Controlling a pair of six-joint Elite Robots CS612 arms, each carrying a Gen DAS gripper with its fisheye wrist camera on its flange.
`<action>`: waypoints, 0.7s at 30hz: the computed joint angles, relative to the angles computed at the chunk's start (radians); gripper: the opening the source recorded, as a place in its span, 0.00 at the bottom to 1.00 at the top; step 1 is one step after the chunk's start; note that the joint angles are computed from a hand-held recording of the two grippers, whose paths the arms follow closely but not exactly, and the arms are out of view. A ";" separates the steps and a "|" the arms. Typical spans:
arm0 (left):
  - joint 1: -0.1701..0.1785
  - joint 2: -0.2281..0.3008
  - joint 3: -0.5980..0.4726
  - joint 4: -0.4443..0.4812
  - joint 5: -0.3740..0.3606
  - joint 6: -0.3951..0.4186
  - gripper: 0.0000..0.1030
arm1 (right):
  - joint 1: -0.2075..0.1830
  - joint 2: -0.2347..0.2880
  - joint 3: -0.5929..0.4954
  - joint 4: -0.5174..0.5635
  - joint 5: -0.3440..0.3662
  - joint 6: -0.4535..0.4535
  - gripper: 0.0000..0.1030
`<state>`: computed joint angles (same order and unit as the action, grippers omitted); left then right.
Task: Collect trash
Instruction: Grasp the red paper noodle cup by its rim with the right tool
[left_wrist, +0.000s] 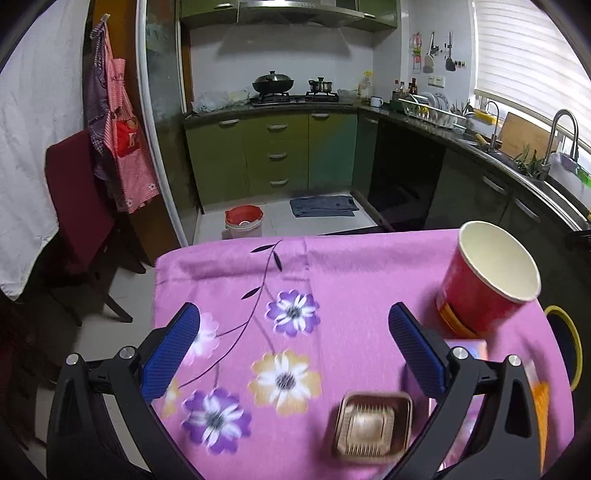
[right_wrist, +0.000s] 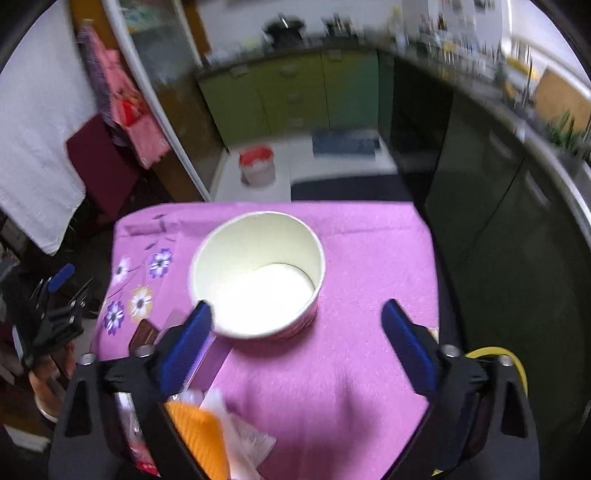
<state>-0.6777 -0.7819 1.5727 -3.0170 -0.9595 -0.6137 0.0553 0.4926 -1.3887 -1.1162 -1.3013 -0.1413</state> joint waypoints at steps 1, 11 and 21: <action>0.005 0.010 -0.009 -0.012 -0.010 0.002 0.95 | 0.004 -0.020 0.048 0.009 -0.015 0.002 0.73; 0.017 0.054 0.003 -0.181 -0.054 -0.009 0.95 | 0.029 -0.107 0.281 0.077 -0.091 -0.011 0.37; 0.001 0.062 -0.020 -0.102 0.022 0.069 0.95 | 0.041 -0.111 0.323 0.108 -0.105 0.000 0.07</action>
